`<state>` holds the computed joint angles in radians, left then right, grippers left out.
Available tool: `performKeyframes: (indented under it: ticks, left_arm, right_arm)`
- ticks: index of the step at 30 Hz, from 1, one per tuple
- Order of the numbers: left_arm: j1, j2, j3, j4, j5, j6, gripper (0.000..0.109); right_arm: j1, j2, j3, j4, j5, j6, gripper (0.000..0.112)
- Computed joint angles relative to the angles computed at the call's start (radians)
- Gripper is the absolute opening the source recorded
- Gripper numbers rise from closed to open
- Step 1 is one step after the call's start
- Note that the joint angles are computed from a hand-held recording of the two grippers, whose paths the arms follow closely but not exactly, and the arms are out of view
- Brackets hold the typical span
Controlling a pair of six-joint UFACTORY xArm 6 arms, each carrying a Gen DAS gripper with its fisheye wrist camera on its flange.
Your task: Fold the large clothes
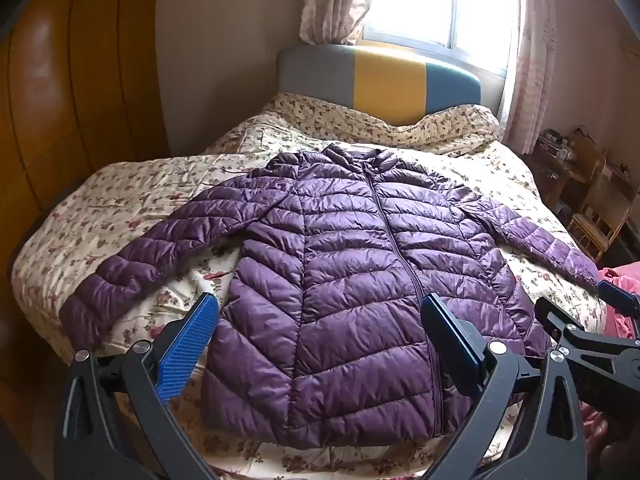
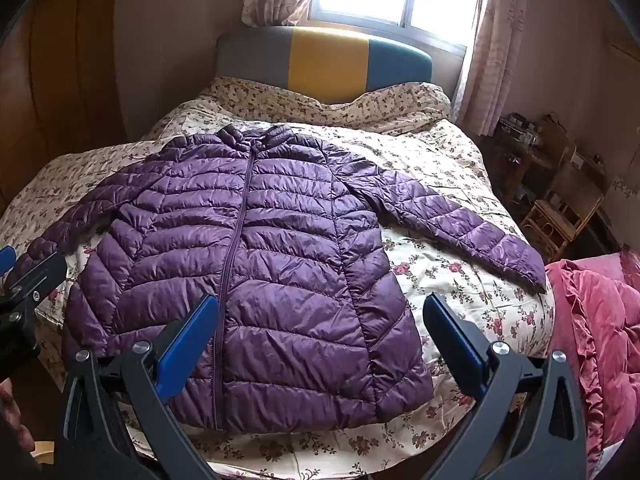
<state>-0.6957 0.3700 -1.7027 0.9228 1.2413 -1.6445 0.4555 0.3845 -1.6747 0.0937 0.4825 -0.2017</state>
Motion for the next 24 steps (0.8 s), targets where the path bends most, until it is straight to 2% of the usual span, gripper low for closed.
performKeyframes:
  ticks: [24]
  left_arm:
    - [0.003,-0.005,0.008,-0.002,-0.015,-0.009,0.1]
  right_arm:
    - [-0.002,0.016,-0.023,-0.014,0.026,0.011,0.101]
